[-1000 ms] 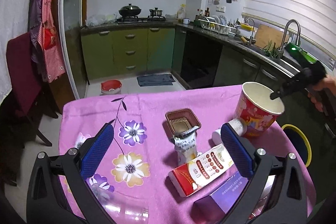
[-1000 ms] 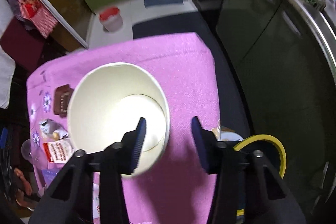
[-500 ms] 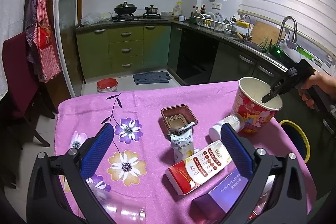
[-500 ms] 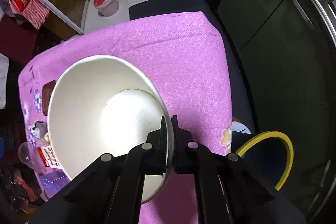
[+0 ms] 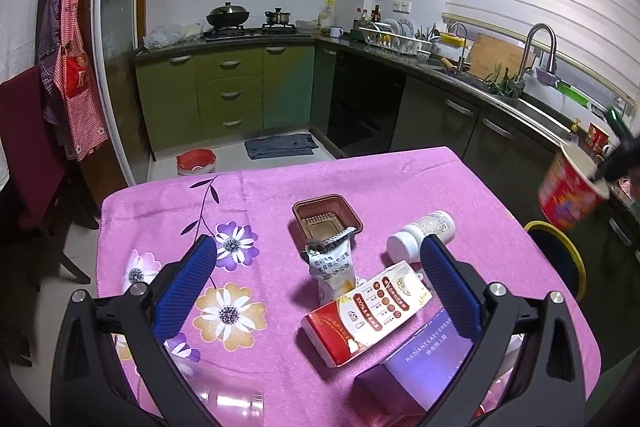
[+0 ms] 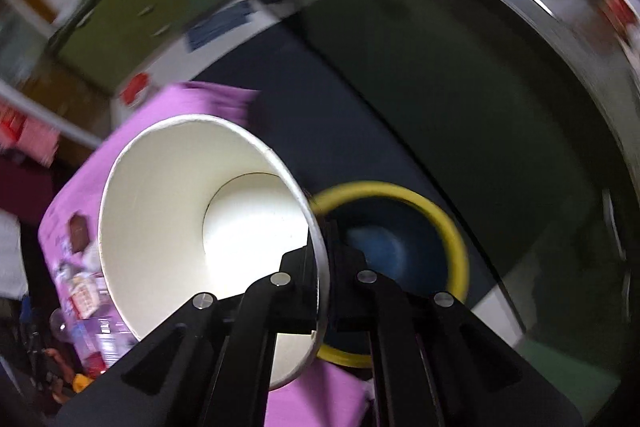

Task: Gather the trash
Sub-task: 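Carry the paper bucket over the yellow-rimmed bin and release it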

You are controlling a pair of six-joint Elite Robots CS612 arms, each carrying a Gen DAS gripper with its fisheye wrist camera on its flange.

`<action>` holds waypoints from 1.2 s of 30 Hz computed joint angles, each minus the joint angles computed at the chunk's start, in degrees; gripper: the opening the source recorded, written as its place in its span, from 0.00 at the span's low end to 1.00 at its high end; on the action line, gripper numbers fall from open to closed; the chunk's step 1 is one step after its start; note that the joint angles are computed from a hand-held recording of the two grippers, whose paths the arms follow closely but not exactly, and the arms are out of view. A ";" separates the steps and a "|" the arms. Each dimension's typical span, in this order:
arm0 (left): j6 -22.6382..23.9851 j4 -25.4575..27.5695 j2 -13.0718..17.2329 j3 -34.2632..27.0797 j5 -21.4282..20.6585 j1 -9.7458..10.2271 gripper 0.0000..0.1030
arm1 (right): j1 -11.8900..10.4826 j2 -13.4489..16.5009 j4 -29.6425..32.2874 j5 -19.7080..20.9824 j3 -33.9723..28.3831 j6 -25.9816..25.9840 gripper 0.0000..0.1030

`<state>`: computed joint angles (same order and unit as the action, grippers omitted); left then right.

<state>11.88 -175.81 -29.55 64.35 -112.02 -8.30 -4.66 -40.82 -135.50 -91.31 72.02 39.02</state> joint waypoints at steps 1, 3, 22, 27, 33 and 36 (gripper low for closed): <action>0.05 -0.01 0.00 0.04 -0.05 0.00 0.94 | -0.52 -0.21 -0.46 0.24 1.72 1.14 0.05; 0.22 0.00 -0.04 0.17 0.11 -0.08 0.94 | -1.37 0.31 -0.92 1.49 3.43 2.61 0.05; 2.46 1.73 -0.16 0.49 0.52 -0.58 0.94 | -0.52 9.39 2.55 0.07 -3.72 2.63 0.28; 3.73 -0.03 -1.61 2.48 0.30 -0.17 0.94 | 0.95 6.85 -3.62 0.16 -1.35 1.08 0.29; 7.76 -3.68 -4.40 7.54 7.13 1.06 0.94 | 3.16 3.29 -10.78 0.43 4.17 -0.90 0.33; 8.98 -5.01 -5.02 9.82 10.77 1.80 0.94 | 3.92 3.14 -12.63 1.71 4.50 -2.21 0.33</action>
<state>20.85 -180.82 -34.57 74.17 -101.25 -6.50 -0.74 -37.67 -148.13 -89.61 76.51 36.82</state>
